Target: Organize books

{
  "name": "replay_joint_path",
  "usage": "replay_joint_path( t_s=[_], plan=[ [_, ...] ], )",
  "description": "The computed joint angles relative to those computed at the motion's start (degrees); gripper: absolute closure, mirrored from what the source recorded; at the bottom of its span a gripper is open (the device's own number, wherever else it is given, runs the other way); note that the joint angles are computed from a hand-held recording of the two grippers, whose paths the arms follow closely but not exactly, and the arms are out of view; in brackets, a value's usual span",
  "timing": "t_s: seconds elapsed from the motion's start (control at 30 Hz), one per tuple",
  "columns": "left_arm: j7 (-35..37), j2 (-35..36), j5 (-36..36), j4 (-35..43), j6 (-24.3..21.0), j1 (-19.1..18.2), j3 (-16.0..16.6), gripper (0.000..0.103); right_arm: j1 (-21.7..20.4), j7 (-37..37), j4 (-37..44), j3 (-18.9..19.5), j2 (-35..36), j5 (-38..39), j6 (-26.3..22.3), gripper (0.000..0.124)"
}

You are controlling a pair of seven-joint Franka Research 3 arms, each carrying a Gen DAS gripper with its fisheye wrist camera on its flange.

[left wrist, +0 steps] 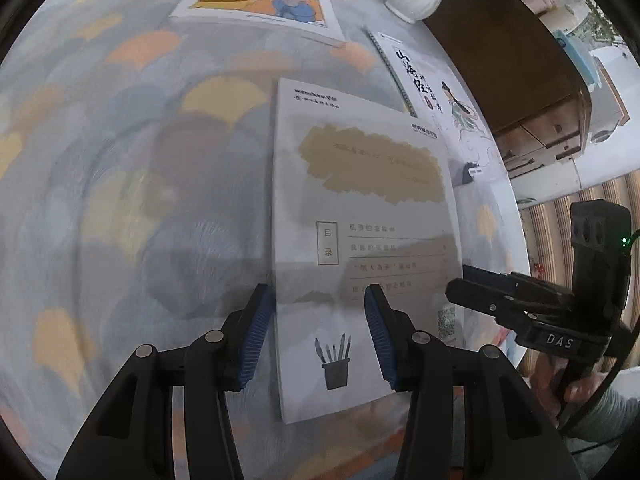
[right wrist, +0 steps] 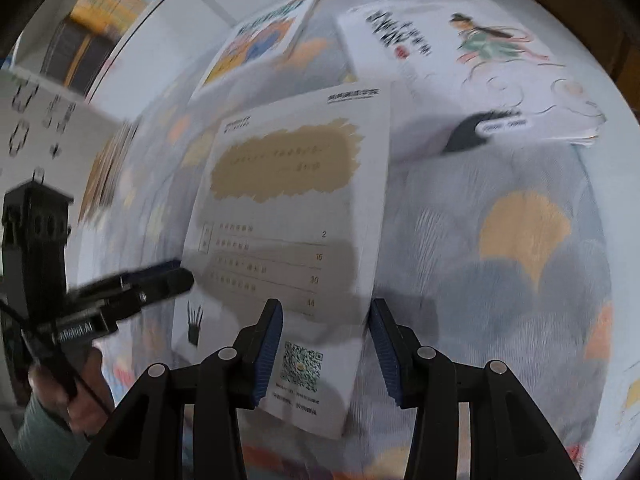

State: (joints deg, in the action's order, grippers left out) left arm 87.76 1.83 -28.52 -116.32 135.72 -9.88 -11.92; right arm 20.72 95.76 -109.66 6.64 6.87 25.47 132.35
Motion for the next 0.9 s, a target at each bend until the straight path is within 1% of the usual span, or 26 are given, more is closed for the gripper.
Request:
replay_joint_path(
  t_s=[0.07, 0.1, 0.13, 0.23, 0.27, 0.3, 0.33, 0.37, 0.43, 0.5, 0.6, 0.67, 0.7, 0.73, 0.8, 0.87, 0.9],
  plan=[
    [-0.6, -0.6, 0.6, -0.8, 0.9, -0.1, 0.0, 0.059, 0.0, 0.6, -0.3, -0.3, -0.4, -1.3, 0.4, 0.080],
    [-0.7, -0.6, 0.5, -0.8, 1.3, -0.1, 0.0, 0.059, -0.1, 2.5, -0.4, -0.7, -0.2, -2.3, 1.8, 0.080],
    [-0.3, -0.7, -0.3, -1.0, 2.0, -0.2, 0.0, 0.059, -0.3, 3.2, -0.5, -0.8, 0.1, -1.7, 3.0, 0.080],
    [2.9, 0.0, -4.6, -0.6, 2.4, -0.3, -0.2, 0.059, -1.2, 2.3, -0.8, -0.4, 1.7, 3.8, 7.6, 0.079],
    [4.6, 0.6, -7.0, -0.2, 2.1, -0.3, -0.4, 0.059, -1.2, 2.3, -0.6, -0.2, 2.0, 4.6, 8.0, 0.079],
    [5.8, 0.9, -8.8, 0.1, 2.0, -0.3, -0.6, 0.059, -1.8, 0.9, -0.2, 0.2, 2.3, 8.0, 8.1, 0.078],
    [7.0, 1.5, -10.6, 0.6, 1.8, -0.4, -0.9, 0.059, -1.8, 0.7, -0.2, 0.4, 2.4, 9.4, 8.5, 0.078],
    [7.3, 1.6, -11.1, 0.5, 2.3, -0.6, -1.2, 0.059, -1.9, 0.3, -0.2, 0.5, 2.5, 10.3, 8.5, 0.078],
    [6.8, 2.1, -10.1, 1.1, 3.2, -1.1, -1.6, 0.059, -1.7, 0.5, 0.0, 0.6, 2.5, 10.7, 8.6, 0.079],
    [5.2, 2.1, -9.3, 1.3, 3.1, -1.0, -1.5, 0.059, -2.0, 0.0, -0.6, 0.8, 2.0, 13.3, 8.9, 0.080],
    [3.5, -0.5, -7.7, -1.3, 5.4, -0.6, -0.9, 0.059, -1.9, 1.6, -1.5, 0.6, 1.8, 14.7, 9.7, 0.080],
    [2.0, -0.9, -6.0, -1.7, 4.5, -0.1, 0.0, 0.059, -1.6, 2.5, -1.5, 0.5, 1.7, 13.8, 9.8, 0.080],
    [2.3, -0.4, -6.6, -1.3, 2.9, 0.2, 0.4, 0.059, -1.2, 3.7, -1.1, 0.4, 1.7, 12.1, 9.7, 0.080],
    [3.4, 0.1, -7.8, -1.0, 1.9, 0.6, 0.6, 0.059, -1.1, 3.9, -0.7, 0.5, 1.9, 12.0, 9.8, 0.080],
    [6.8, 0.0, -10.7, -1.2, 1.5, 1.1, 0.6, 0.059, -0.8, 4.6, -0.2, 0.7, 2.0, 11.9, 10.6, 0.080],
    [8.7, 0.6, -12.6, -0.3, -0.3, 1.5, 0.7, 0.059, -0.7, 5.1, -0.2, 0.8, 1.5, 12.0, 11.6, 0.080],
    [9.7, 0.6, -13.4, -0.2, -1.4, 1.8, 0.8, 0.059, -1.0, 3.7, -0.5, 1.1, 0.9, 14.3, 12.0, 0.080]
  ],
)
